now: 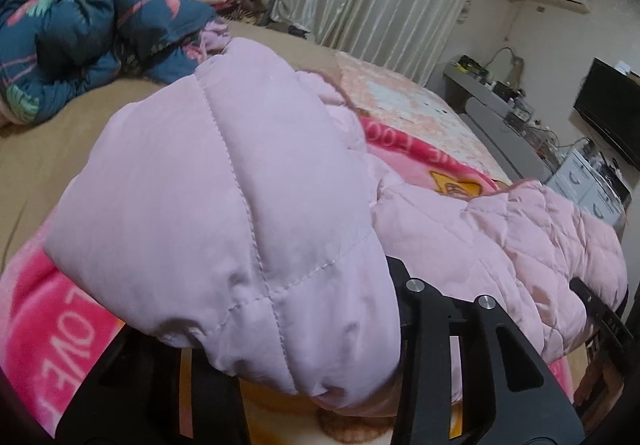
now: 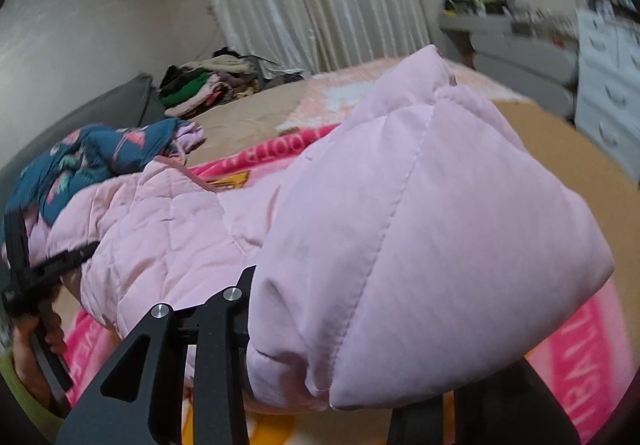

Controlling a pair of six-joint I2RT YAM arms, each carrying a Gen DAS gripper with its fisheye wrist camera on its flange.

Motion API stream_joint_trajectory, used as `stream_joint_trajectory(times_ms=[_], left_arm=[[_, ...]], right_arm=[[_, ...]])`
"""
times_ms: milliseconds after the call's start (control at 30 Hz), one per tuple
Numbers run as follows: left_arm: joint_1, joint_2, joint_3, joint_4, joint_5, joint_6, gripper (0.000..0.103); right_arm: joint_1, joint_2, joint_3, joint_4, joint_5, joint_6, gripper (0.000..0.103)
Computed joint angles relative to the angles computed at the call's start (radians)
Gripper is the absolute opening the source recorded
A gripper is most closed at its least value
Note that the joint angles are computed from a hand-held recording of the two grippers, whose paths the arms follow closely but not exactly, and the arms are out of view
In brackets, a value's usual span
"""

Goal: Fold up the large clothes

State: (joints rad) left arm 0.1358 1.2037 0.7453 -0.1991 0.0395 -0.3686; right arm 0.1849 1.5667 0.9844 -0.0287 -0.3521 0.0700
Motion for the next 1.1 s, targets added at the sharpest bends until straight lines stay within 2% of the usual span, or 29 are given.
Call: stream_joint_trajectory(times_ms=[267,533,700,833,967,1100], left_arm=[[0.005,-0.215,-0.066,-0.14,0.021,0.013,0.032],[0.007,-0.492,-0.182,-0.325,0.024,0.033,0.032],[-0.04,-0.681,-0.264,-0.448,-0.014,0.013,0.034],[-0.066,-0.789,-0.343,-0.515,-0.035,-0.006,0.038],[0.008,-0.865,-0.424,-0.534,0.021,0.02,0.043],[0.109,-0.94,-0.486,-0.549,0.108,0.057,0.05]], right_arm=[[0.014,-0.216,-0.129,-0.055,-0.01,-0.078,0.033],[-0.022,-0.447,-0.311,-0.124,-0.051,-0.119,0.033],[-0.091,-0.565,-0.444,-0.157,-0.095,-0.146,0.033],[-0.157,-0.568,-0.517,-0.155,-0.125,-0.143,0.035],[-0.211,-0.487,-0.569,-0.105,-0.169,-0.088,0.039],[-0.3,-0.388,-0.592,-0.065,-0.275,-0.042,0.052]])
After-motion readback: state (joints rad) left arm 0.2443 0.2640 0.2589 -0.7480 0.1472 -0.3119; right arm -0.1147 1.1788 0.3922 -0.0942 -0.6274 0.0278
